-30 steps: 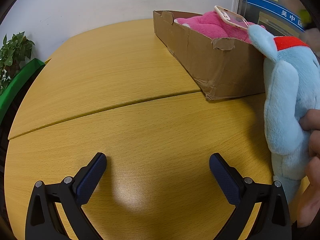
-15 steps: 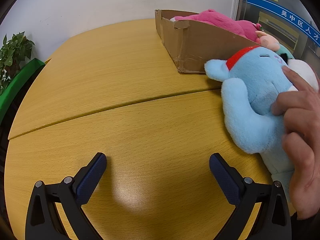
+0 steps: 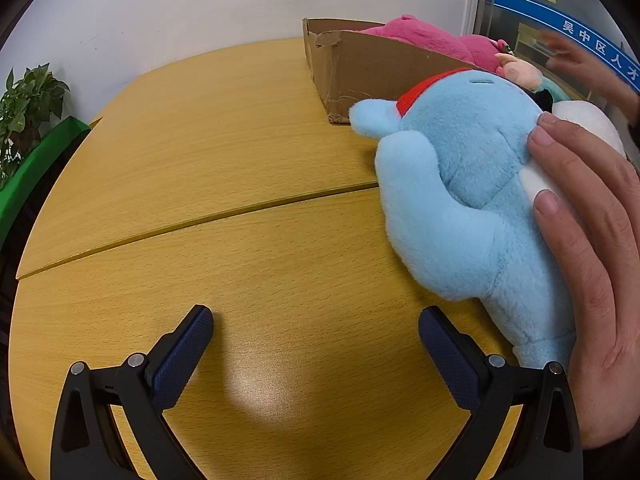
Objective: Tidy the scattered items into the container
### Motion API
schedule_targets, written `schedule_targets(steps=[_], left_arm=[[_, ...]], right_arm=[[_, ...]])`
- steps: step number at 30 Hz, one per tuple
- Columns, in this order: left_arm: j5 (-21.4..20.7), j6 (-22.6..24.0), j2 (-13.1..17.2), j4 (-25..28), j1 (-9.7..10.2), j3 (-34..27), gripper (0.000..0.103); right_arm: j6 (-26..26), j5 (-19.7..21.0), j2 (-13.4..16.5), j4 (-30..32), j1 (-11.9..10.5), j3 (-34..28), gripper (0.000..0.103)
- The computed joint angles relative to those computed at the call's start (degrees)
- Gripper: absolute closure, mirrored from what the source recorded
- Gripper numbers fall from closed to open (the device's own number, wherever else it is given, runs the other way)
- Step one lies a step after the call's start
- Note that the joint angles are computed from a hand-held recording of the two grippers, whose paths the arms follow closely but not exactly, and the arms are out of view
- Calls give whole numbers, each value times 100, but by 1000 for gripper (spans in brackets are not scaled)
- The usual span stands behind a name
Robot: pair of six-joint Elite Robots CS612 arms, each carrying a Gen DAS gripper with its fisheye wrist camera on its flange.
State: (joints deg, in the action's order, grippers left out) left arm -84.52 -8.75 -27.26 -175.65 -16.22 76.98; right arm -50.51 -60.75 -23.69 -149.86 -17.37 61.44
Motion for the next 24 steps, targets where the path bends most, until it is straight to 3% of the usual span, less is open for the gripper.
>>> schedule_targets(steps=[24], left_arm=[[20, -27, -36, -45, -36, 82, 0]], right_arm=[[6, -3, 4, -8, 0, -3, 0]])
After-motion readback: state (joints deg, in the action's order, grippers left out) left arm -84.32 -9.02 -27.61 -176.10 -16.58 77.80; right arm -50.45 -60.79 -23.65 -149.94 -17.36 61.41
